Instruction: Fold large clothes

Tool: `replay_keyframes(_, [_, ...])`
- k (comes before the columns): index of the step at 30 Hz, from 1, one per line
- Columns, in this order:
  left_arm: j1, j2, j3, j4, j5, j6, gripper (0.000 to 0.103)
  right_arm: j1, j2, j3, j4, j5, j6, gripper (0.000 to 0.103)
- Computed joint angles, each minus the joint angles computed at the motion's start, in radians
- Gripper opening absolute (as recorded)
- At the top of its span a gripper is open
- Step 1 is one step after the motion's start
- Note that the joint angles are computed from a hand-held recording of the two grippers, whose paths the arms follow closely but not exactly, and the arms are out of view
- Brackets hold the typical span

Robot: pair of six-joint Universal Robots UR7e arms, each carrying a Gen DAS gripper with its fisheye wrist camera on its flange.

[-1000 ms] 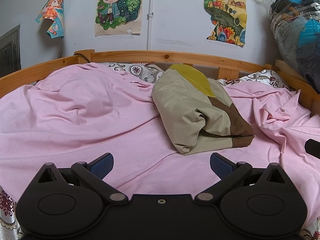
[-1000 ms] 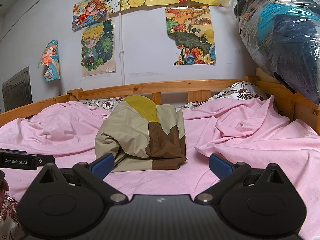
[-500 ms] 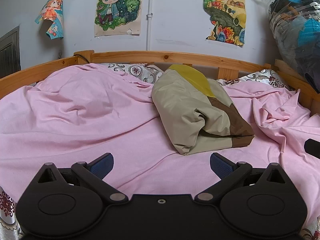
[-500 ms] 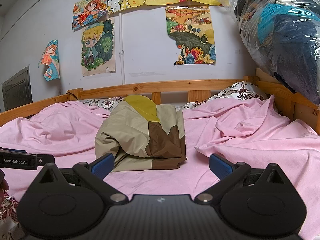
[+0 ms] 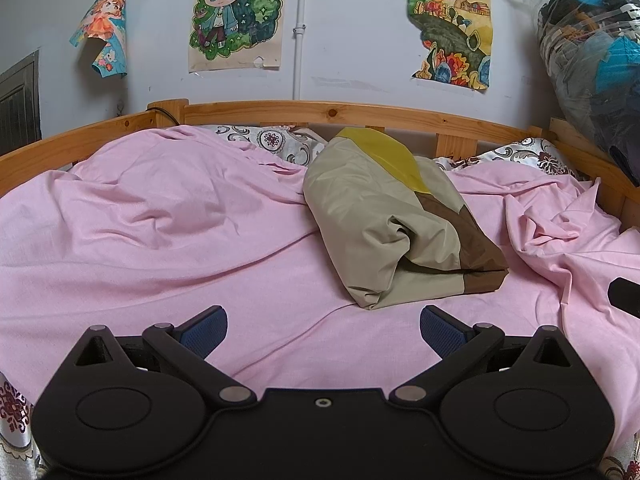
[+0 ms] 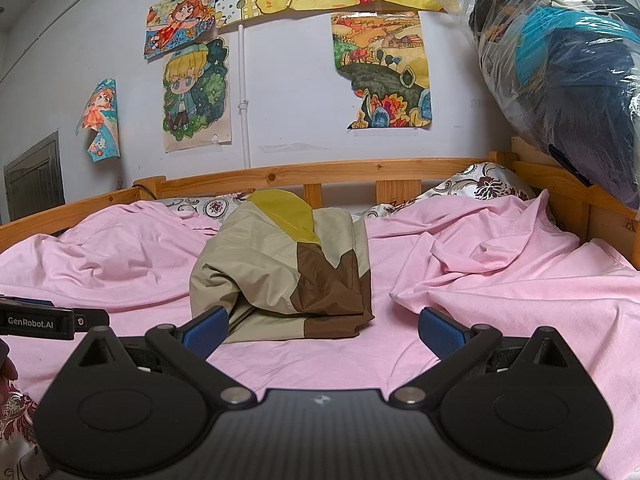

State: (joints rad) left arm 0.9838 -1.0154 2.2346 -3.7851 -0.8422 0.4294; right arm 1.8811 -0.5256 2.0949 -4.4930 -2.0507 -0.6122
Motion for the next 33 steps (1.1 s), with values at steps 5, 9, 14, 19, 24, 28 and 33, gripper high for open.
replay_keyframes(5, [0.000, -0.001, 0.000, 0.001, 0.000, -0.001, 0.102, -0.001, 0.000, 0.001, 0.000, 0.001, 0.000, 0.103])
replay_keyframes(9, [0.000, 0.001, -0.001, 0.000, 0.000, 0.001, 0.102, 0.001, 0.001, -0.001, 0.000, -0.001, 0.000, 0.103])
replay_keyframes(14, [0.000, 0.000, 0.000, 0.001, 0.000, -0.003, 0.102, 0.000, 0.000, 0.000, 0.001, 0.000, 0.000, 0.103])
replay_keyframes(19, [-0.001, -0.004, -0.001, 0.018, 0.006, -0.016, 0.102, 0.002, 0.000, -0.002, 0.003, -0.003, 0.001, 0.103])
replay_keyframes(24, [-0.009, 0.000, -0.010, 0.071, 0.076, -0.032, 0.102, -0.004, 0.004, 0.001, 0.002, 0.003, -0.001, 0.103])
replay_keyframes(28, [-0.004, 0.002, -0.016, 0.081, 0.094, -0.047, 0.102, -0.007, 0.005, 0.003, 0.009, 0.006, -0.001, 0.103])
replay_keyframes(33, [0.002, -0.009, -0.019, 0.113, 0.095, -0.073, 0.102, -0.007, 0.005, 0.006, 0.025, 0.008, -0.004, 0.103])
